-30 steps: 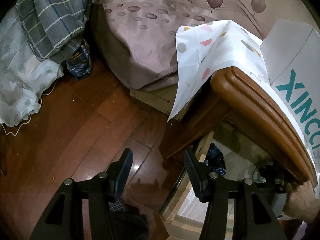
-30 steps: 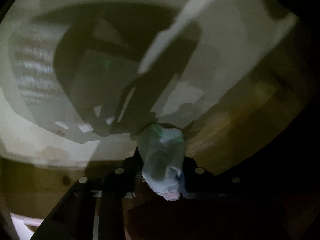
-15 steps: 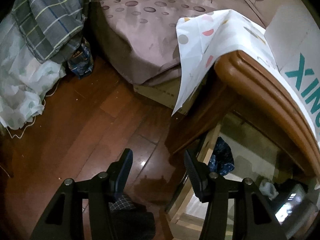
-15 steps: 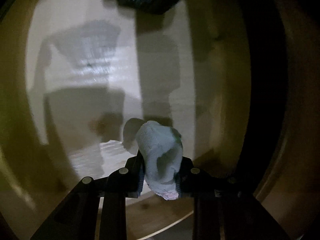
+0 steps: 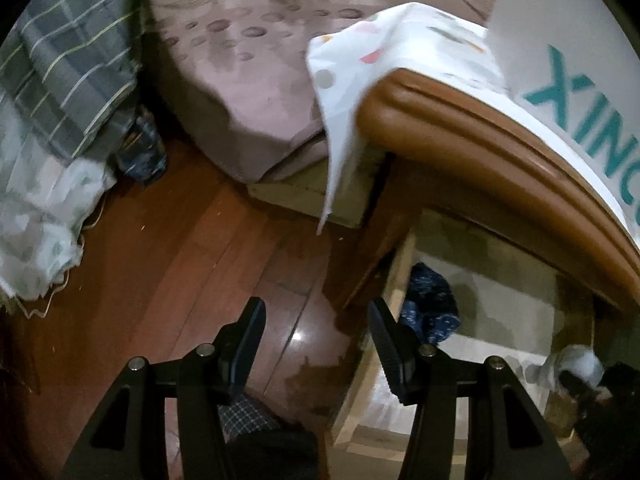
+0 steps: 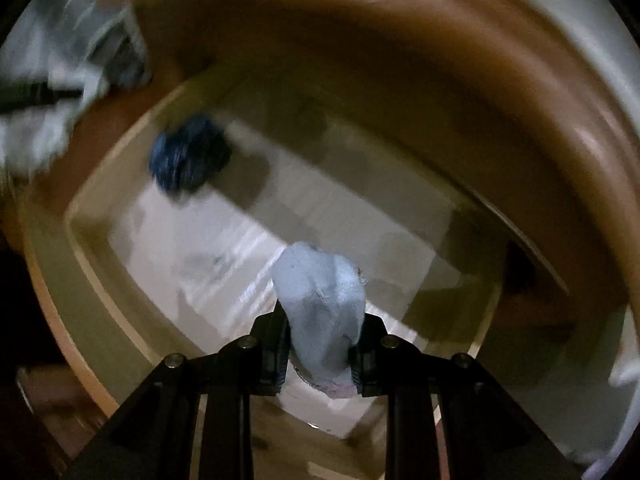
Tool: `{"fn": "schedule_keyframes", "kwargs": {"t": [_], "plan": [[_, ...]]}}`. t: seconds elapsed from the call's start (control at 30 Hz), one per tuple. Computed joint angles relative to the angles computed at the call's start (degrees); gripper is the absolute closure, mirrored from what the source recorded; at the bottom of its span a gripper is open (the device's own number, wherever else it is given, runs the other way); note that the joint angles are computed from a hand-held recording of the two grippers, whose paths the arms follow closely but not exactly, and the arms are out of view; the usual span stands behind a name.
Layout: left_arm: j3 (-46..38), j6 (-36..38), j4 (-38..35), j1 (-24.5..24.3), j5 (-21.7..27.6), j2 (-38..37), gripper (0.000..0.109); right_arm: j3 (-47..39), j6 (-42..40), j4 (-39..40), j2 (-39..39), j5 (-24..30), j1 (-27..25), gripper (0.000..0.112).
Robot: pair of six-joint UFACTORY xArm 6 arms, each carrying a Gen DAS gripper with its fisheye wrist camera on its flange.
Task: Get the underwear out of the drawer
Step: 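Lift the white sock with the right gripper while the left gripper grasps the navy patterned cloth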
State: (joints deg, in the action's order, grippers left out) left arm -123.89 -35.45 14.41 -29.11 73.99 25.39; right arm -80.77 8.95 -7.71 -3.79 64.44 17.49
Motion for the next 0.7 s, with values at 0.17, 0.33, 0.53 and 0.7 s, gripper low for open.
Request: {"fn": "schedule_keyframes", "kwargs": {"t": [0.17, 0.33, 0.53, 0.7], "plan": [[-1.31, 4.67, 0.47, -1.87, -2.18, 1.27, 0.054, 9.66, 14.83, -3.15, -7.45, -7.05, 0.17, 0.09], [-2.45, 8.81, -2.05, -2.7, -3.95, 2.56, 0.054, 10.67, 27.16, -8.44, -9.3, -7.54, 1.2, 0.09], [-7.4, 14.64, -6.44, -3.73, -2.79, 6.8, 0.054, 12.81, 38.26, -12.61, -12.71, -7.11, 0.05, 0.09], [-16.7, 18.53, -6.1, -5.62, 0.85, 13.54, 0.054, 15.02, 43.71, -14.53, -15.68, -7.7, -1.72, 0.09]]}}
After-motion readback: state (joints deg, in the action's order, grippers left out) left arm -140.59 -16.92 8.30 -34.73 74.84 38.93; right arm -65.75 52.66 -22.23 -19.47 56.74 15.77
